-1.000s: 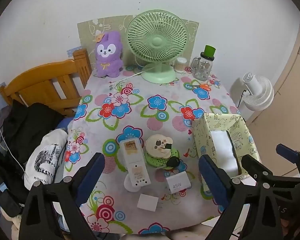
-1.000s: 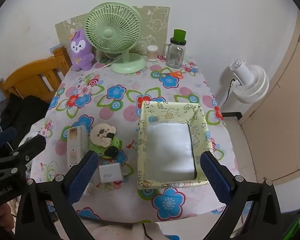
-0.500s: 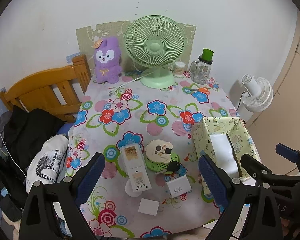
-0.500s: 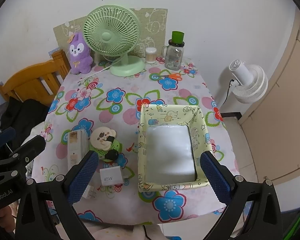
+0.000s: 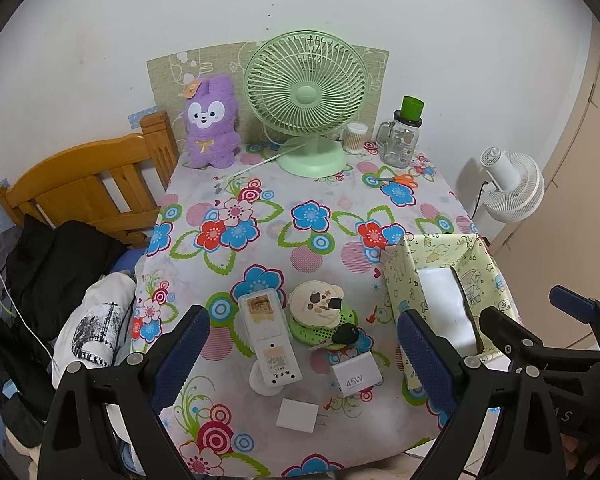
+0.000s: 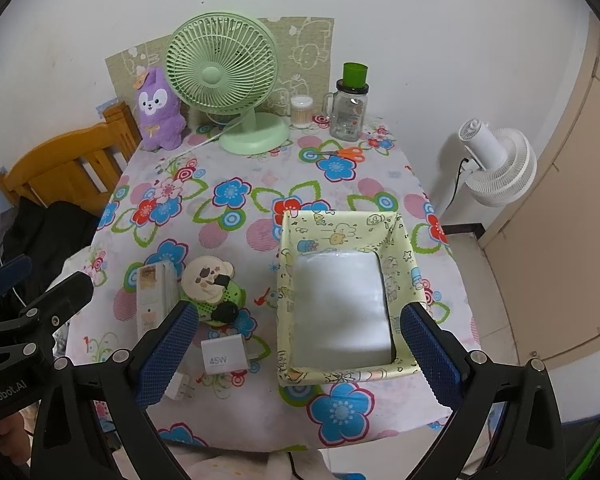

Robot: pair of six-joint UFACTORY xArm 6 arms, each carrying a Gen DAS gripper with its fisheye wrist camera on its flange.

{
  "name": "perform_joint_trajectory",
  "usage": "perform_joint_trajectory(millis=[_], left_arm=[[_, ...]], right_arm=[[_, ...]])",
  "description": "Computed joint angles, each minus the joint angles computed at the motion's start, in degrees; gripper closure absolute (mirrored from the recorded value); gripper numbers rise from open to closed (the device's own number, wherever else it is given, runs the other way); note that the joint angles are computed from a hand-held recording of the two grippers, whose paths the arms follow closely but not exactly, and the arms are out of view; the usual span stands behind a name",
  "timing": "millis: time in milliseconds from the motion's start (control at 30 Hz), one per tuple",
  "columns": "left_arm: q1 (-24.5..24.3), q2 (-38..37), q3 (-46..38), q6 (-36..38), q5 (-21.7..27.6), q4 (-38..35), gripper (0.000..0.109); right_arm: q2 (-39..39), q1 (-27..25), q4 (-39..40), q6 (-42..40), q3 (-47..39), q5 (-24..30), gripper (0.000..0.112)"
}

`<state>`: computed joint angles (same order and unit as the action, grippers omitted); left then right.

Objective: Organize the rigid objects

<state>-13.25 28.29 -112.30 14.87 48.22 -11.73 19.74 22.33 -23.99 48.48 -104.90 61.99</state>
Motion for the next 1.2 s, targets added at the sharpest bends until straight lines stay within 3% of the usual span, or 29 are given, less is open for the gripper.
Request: perform_joint_trajectory(millis=[1200], left_arm=[[0.16, 3.36, -5.59, -0.03, 2.66, 0.35, 0.013]], right_arm=[[2.09, 0.09, -0.82, 0.02, -2.88, 1.01, 0.01]])
